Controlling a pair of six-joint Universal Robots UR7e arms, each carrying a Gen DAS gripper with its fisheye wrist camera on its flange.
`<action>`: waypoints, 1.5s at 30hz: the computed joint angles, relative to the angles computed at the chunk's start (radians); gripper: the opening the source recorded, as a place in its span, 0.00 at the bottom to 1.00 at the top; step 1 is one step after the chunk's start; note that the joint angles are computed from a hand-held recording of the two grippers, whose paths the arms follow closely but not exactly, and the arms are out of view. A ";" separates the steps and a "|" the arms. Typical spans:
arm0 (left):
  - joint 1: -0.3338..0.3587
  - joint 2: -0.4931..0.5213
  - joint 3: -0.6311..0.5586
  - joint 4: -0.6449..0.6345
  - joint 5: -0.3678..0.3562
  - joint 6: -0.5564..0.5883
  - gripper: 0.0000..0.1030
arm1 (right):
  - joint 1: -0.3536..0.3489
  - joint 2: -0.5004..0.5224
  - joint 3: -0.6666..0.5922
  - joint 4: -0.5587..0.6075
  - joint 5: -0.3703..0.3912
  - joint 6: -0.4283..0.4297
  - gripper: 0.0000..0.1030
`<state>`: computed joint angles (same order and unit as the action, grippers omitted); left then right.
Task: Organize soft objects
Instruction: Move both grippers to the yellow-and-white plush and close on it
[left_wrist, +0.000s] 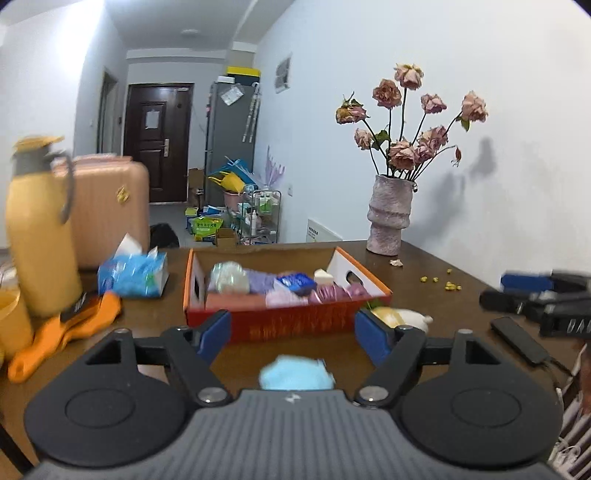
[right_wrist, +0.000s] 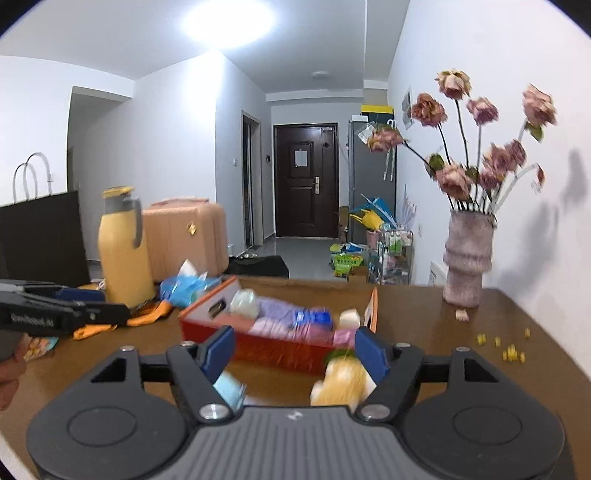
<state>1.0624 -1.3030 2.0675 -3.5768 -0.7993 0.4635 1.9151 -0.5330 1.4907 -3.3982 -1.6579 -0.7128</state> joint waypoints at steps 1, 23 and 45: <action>-0.007 -0.018 0.044 -0.023 -0.002 -0.020 0.77 | -0.004 -0.013 0.055 -0.038 -0.002 0.001 0.69; 0.099 0.067 -0.047 0.155 -0.077 -0.171 0.81 | -0.081 0.187 -0.255 0.204 -0.111 0.176 0.70; 0.172 0.210 -0.215 0.230 -0.137 -0.175 0.80 | -0.163 0.215 -0.363 0.459 0.162 0.279 0.48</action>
<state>1.2341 -1.0930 1.8522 -3.3469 -0.9361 0.2881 1.7516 -0.3178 1.1277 -2.9392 -1.4957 -0.4335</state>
